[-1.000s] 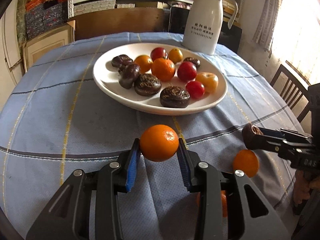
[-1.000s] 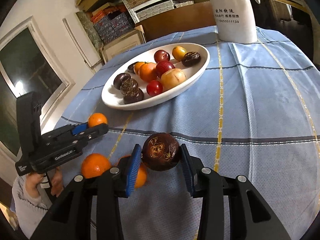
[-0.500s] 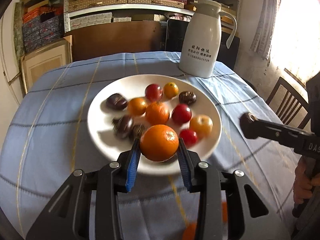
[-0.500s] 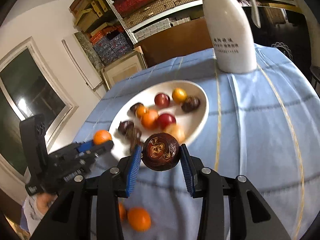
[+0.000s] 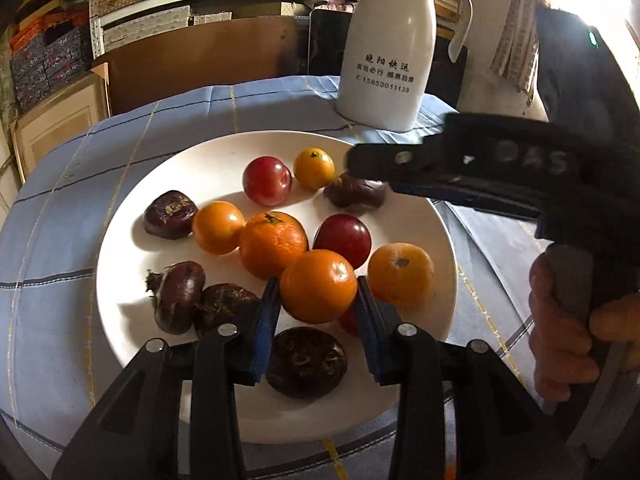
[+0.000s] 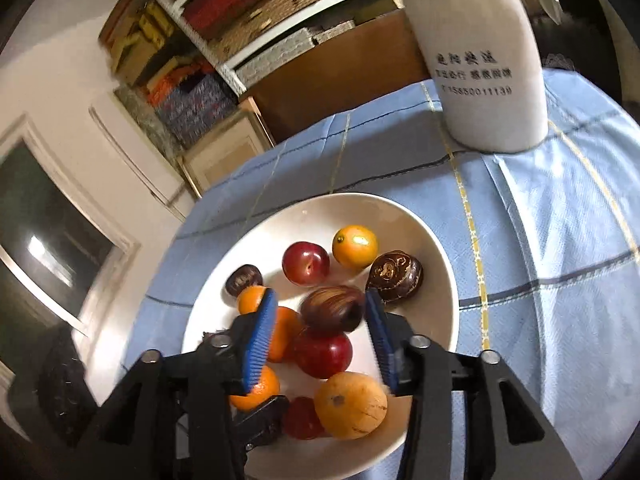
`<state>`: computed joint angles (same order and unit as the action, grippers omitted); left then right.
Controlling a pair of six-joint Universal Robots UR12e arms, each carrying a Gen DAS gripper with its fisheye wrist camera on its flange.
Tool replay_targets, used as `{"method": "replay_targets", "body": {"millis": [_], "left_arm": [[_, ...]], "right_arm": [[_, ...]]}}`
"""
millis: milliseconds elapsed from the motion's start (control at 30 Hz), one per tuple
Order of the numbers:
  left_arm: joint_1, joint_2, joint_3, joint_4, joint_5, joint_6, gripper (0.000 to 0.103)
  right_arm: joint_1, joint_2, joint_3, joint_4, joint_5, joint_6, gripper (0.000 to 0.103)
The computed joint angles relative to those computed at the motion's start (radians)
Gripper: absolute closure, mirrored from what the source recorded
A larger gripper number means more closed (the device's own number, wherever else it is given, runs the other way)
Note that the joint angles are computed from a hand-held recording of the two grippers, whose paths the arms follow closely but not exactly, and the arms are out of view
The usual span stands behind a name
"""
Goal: Organize fruits
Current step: 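Open both tools over the plate and withdraw them toward the last oranges, then grasp an orange with the left tool while the right tool grasps the other orange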
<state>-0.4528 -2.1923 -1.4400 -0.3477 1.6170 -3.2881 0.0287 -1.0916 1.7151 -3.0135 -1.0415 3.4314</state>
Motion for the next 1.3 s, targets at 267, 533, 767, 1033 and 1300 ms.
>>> {"method": "replay_targets", "body": {"millis": [267, 533, 767, 1033, 1300], "left_arm": [[-0.004, 0.051, -0.086, 0.102, 0.058, -0.016, 0.039], [-0.018, 0.129, -0.243, 0.198, 0.132, -0.082, 0.031], [-0.06, 0.196, -0.381, 0.337, 0.193, -0.086, 0.011], [-0.104, 0.199, -0.384, 0.312, 0.197, 0.022, 0.009], [-0.108, 0.177, -0.328, 0.158, 0.187, 0.029, 0.012]], "right_arm": [[-0.017, -0.054, 0.072, -0.056, 0.01, 0.005, 0.045], [-0.046, -0.142, 0.257, -0.171, -0.005, -0.004, 0.045], [-0.066, -0.202, 0.392, -0.252, 0.026, -0.06, 0.044], [-0.068, -0.219, 0.43, -0.254, 0.038, -0.082, 0.044], [-0.055, -0.226, 0.424, -0.192, 0.071, -0.161, 0.044]]}}
